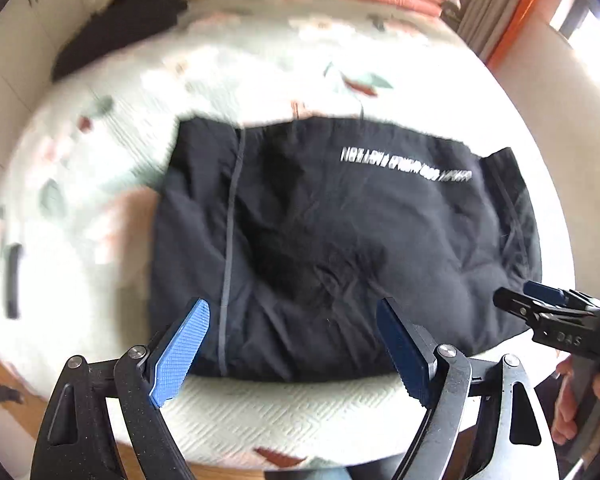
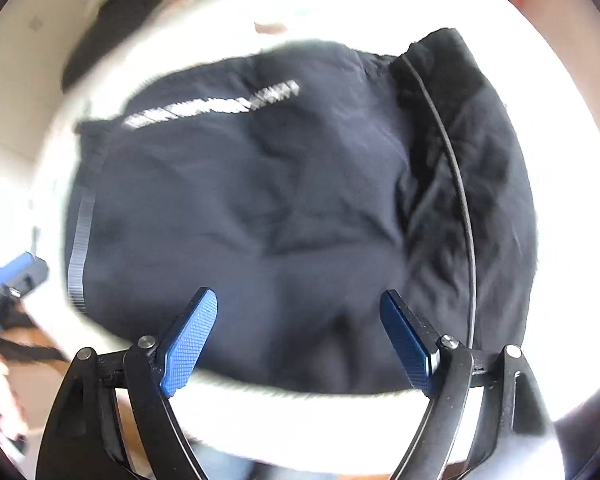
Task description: Fold large clothes
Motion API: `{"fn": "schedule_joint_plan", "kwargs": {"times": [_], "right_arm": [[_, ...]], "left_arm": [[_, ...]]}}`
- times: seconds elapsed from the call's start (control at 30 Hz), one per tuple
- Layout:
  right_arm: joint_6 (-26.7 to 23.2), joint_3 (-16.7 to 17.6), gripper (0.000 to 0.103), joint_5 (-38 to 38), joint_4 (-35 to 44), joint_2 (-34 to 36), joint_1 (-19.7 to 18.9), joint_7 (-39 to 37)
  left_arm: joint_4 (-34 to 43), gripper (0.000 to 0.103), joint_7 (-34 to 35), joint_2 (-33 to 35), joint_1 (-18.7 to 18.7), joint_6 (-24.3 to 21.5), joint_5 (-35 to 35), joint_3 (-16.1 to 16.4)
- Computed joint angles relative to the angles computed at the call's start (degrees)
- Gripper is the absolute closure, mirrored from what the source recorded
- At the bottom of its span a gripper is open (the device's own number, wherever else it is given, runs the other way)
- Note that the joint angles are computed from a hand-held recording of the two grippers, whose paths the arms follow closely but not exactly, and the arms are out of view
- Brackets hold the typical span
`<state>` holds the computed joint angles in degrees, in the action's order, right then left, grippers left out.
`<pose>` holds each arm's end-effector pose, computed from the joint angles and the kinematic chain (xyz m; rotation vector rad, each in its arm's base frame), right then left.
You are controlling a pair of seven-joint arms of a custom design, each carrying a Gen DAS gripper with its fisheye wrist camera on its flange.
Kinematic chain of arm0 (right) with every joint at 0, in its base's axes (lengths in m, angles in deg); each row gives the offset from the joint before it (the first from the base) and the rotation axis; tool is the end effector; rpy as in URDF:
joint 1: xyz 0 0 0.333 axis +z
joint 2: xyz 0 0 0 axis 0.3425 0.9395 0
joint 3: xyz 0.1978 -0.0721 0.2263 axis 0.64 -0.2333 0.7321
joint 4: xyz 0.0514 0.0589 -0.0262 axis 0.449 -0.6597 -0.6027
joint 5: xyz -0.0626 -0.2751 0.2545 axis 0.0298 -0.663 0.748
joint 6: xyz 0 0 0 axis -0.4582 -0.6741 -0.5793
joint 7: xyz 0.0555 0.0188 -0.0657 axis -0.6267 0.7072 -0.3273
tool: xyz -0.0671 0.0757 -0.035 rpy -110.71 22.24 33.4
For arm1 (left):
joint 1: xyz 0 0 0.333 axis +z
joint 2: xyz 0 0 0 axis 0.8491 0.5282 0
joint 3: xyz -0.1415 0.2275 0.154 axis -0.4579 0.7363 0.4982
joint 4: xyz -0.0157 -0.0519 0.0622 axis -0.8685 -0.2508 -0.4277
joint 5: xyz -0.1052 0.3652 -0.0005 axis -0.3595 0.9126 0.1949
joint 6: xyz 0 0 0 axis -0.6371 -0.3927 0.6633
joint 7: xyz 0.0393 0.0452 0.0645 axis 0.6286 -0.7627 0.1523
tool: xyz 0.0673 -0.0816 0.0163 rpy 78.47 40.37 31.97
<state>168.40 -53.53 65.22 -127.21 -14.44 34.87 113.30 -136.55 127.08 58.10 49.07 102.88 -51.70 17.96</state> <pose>0.6516 0.2704 0.4246 -2.3220 1.5714 0.0784 0.5259 -0.1913 0.4945 -2.3452 1.5783 -0.3382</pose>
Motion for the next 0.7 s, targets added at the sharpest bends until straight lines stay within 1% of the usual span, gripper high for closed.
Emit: {"fn": "schedule_joint_plan", "kwargs": {"times": [0.07, 0.13, 0.23, 0.3, 0.33, 0.37, 0.47, 0.57, 0.7], "right_arm": [[-0.29, -0.71, 0.017, -2.98, -1.91, -4.64, 1.25, 0.65], [-0.54, -1.63, 0.017, -5.77, -3.74, -9.44, 2.50, 3.32], [-4.58, -2.02, 0.016, -6.56, -2.00, -13.54, 2.98, 6.70], [-5.37, -2.34, 0.014, -8.06, -0.62, -15.64, 3.40, 7.69], [-5.29, -2.60, 0.009, -10.33, 0.11, -16.22, 4.10, 8.91], [-5.24, -2.79, 0.007, -12.69, 0.99, -16.42, 4.84, 10.17], [-5.89, -2.85, 0.007, -15.15, 3.27, -17.09, 5.54, 11.32], [-6.98, -2.72, 0.007, -15.41, 5.13, -17.60, 5.71, 11.38], [-8.80, -2.52, 0.007, -15.88, 7.02, -17.24, 6.26, 11.51]], "left_arm": [[2.35, 0.017, -1.32, -2.13, -0.44, -4.23, 2.71, -0.76], [6.06, 0.016, -2.51, -3.26, -0.78, -8.55, 5.48, -1.83], [10.78, 0.016, -4.32, -4.29, -1.30, -12.94, 7.52, -2.93], [12.50, 0.016, -5.11, -5.26, -1.63, -13.78, 7.01, -3.35], [13.13, 0.016, -5.05, -5.60, -1.72, -13.69, 6.48, -3.43], [13.73, 0.015, -5.13, -5.85, -1.75, -14.01, 6.14, -3.55], [15.54, 0.015, -6.15, -6.13, -1.81, -17.22, 7.44, -4.49], [17.69, 0.015, -5.40, -5.18, -2.39, -20.98, 8.09, -4.89], [18.83, 0.015, -5.67, -5.00, -3.08, -21.98, 9.30, -5.05]]}}
